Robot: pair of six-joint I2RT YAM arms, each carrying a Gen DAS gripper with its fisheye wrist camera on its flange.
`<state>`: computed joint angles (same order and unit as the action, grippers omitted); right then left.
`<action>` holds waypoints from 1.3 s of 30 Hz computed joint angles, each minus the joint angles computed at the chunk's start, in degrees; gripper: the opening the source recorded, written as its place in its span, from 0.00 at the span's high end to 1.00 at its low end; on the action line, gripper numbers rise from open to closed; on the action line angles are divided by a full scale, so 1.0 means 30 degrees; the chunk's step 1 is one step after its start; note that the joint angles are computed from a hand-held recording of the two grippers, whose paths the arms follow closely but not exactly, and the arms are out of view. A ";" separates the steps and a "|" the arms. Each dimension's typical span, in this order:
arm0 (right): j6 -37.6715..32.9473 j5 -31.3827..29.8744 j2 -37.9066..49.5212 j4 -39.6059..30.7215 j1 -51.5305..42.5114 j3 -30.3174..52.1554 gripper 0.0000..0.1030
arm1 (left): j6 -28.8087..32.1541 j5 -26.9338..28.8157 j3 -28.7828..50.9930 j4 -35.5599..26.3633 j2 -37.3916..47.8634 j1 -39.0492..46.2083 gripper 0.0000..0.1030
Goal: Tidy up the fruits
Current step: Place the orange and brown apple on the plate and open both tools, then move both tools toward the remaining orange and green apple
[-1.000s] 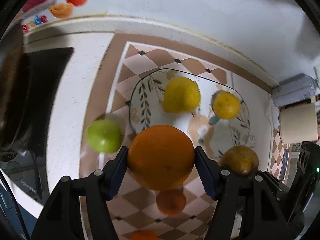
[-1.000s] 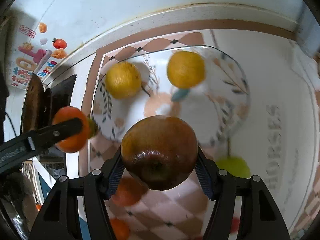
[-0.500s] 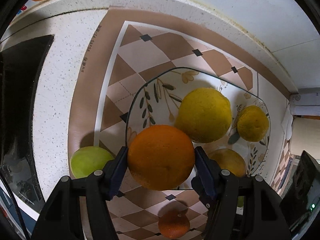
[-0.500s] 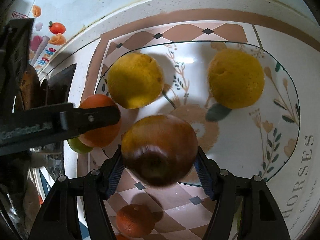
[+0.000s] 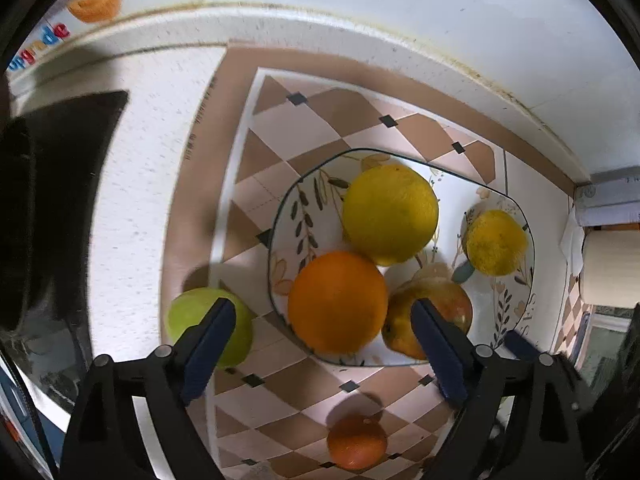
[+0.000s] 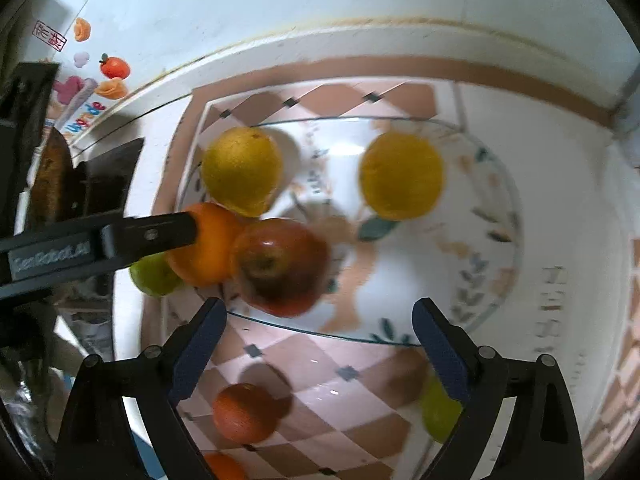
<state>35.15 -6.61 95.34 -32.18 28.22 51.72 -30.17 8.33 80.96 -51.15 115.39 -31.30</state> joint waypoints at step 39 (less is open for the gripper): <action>1.6272 1.1498 -1.1114 -1.8966 1.6192 0.6483 0.07 | -0.7561 -1.0468 -0.1761 -0.8298 -1.4268 -1.1330 0.13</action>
